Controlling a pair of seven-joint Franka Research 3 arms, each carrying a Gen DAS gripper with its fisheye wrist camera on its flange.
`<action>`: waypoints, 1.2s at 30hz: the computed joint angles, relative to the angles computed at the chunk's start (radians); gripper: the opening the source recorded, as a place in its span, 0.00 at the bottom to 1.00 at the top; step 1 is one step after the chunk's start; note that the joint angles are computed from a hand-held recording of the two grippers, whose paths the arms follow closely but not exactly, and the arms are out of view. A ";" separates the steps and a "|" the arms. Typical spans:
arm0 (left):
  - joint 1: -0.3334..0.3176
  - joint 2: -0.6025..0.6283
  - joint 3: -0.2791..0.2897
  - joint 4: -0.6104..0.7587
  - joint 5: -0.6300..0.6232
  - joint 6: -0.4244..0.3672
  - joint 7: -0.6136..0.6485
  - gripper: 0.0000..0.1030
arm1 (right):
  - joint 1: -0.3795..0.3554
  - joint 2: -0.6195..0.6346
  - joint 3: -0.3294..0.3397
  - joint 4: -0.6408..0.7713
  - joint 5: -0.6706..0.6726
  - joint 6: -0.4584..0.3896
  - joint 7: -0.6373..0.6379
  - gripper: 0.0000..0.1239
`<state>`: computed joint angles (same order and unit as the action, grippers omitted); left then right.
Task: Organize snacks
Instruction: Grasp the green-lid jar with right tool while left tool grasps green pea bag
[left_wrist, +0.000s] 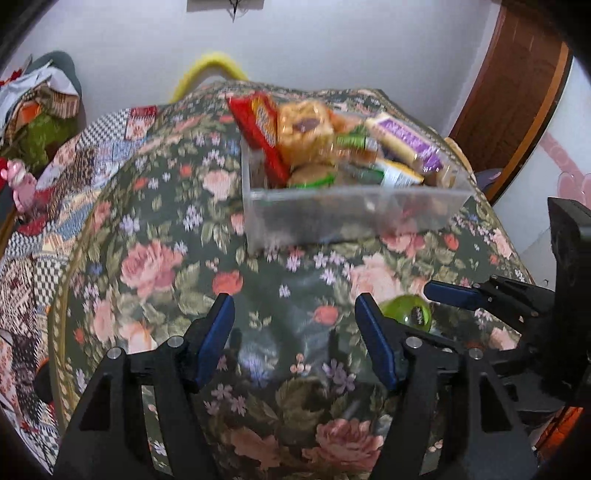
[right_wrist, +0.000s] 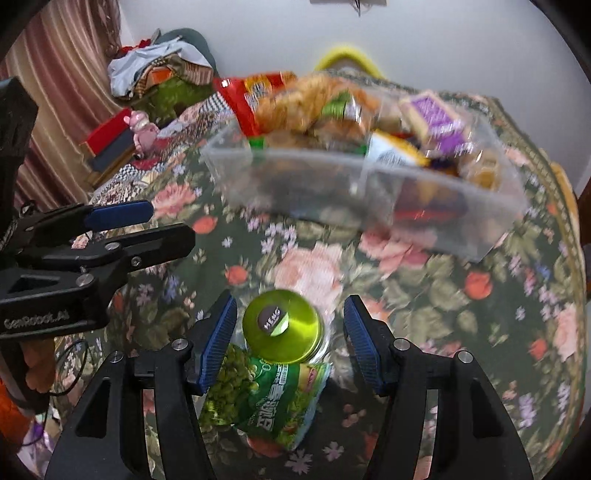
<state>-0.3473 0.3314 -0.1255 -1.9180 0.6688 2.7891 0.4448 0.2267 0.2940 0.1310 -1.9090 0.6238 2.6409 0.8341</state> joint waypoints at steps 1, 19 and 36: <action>0.004 0.004 -0.005 -0.002 -0.013 0.002 0.004 0.65 | 0.002 0.005 -0.002 0.002 -0.004 -0.005 0.008 0.46; -0.008 0.060 -0.089 0.044 -0.230 0.009 0.185 0.75 | -0.042 -0.096 -0.023 -0.109 0.118 0.085 -0.050 0.34; -0.071 0.150 -0.085 0.129 -0.300 0.004 0.285 0.62 | -0.050 -0.188 -0.057 -0.203 0.188 0.128 -0.092 0.34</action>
<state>-0.4181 0.4810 -0.2106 -1.7894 0.3690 2.7927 0.7294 0.1764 0.1064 0.0737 -2.1120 0.8121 2.7687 0.7420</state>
